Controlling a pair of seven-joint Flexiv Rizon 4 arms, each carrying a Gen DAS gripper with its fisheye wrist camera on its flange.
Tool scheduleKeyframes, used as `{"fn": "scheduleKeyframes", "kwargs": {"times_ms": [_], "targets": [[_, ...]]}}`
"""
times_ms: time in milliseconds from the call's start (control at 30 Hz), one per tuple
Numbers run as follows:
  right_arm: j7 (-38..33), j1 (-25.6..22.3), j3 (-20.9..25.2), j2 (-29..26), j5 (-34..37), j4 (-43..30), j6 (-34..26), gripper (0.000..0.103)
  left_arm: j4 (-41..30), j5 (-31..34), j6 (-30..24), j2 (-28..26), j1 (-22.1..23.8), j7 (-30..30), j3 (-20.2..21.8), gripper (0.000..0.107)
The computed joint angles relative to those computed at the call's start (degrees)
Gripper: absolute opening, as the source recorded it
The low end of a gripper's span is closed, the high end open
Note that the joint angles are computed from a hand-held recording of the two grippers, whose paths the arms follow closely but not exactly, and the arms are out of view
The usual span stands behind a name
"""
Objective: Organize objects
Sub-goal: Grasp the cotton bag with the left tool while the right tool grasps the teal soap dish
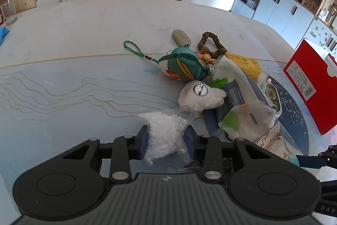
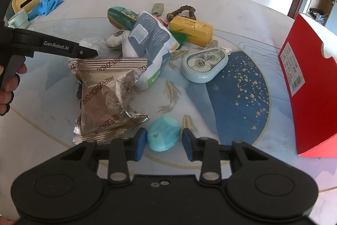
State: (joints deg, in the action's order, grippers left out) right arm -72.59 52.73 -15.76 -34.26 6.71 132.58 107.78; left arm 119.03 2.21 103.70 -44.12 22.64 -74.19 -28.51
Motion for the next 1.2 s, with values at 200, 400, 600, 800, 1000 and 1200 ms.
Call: {"fn": "scheduleKeyframes", "kwargs": {"times_ms": [200, 400, 600, 800, 1000, 1200], "targets": [[0.42, 2.0, -1.8, -0.06, 2.2, 0.65, 0.97, 0.033, 0.42, -0.31, -0.45, 1.03, -0.17, 0.11, 0.41, 0.033], [0.94, 5.12, -4.7, 1.98, 4.79, 2.6, 1.54, 0.033, 2.23, 0.19, -0.14, 3.77, 1.94, -0.71, -1.39, 0.032], [0.76, 6.58, -6.72, 6.19, 5.56, 4.7, 0.56, 0.033, 4.52, 1.69, -0.76, 6.31, 7.87, -1.34, -8.91, 0.032], [-1.91, 8.82, -11.28, 11.35, 5.5, 7.57, 0.7, 0.033, 5.85, 2.04, -1.63, 9.34, 9.82, -1.66, -13.87, 0.032], [-6.13, 4.2, -10.55, 17.88, 4.53, 9.11, 0.49, 0.033, 5.53, -0.04, -3.49, 12.58, 6.31, -2.61, -14.86, 0.032], [-10.28, -11.87, 0.17, 21.5, 0.81, 8.8, 0.65, 0.033, 2.72, -3.72, -5.14, 14.09, -1.69, -3.41, -12.5, 0.032]]}}
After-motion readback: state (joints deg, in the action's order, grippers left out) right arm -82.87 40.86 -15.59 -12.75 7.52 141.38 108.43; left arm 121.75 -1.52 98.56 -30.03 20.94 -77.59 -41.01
